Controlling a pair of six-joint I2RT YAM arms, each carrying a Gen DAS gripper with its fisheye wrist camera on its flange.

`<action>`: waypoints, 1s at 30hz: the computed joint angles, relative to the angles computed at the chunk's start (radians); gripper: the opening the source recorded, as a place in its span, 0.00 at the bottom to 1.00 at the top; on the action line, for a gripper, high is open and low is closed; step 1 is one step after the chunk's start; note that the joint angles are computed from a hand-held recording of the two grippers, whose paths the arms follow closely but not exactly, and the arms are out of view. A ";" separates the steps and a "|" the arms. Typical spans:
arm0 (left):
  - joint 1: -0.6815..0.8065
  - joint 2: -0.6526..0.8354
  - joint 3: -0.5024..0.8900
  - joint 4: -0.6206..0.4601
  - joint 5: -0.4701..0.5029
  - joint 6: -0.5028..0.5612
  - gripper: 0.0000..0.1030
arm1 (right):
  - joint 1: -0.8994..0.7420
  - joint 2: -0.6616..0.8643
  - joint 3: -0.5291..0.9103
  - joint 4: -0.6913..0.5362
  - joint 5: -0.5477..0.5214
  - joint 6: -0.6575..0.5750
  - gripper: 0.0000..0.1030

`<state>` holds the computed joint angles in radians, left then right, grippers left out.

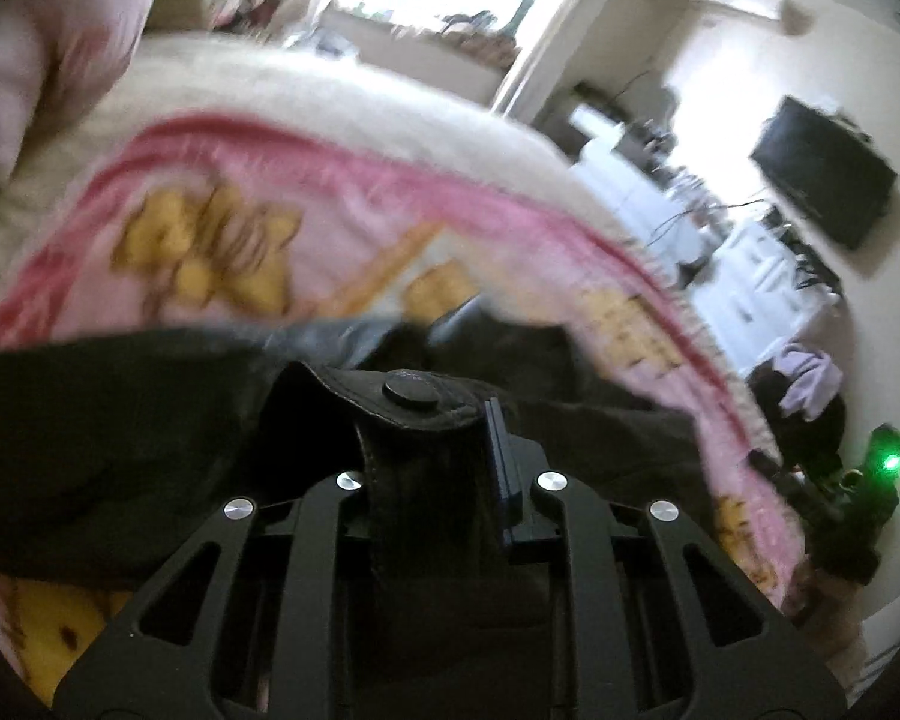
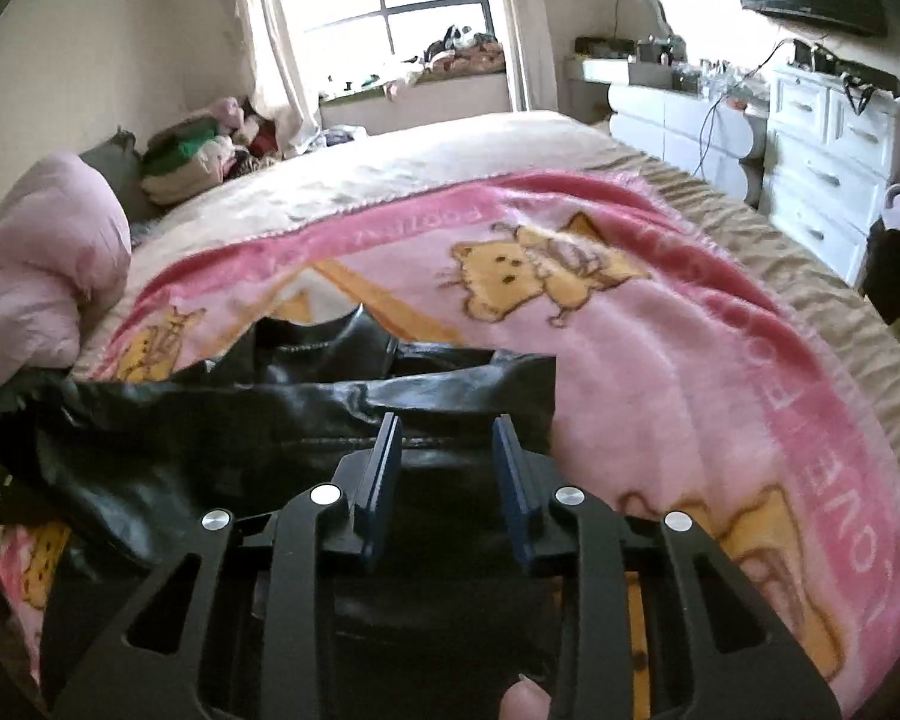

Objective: Fold large clothes

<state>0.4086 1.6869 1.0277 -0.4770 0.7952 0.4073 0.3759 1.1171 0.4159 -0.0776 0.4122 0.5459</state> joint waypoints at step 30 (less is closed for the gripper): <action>0.076 0.171 0.003 -0.002 -0.043 0.067 0.25 | -0.055 0.268 0.045 0.133 -0.142 -0.046 0.43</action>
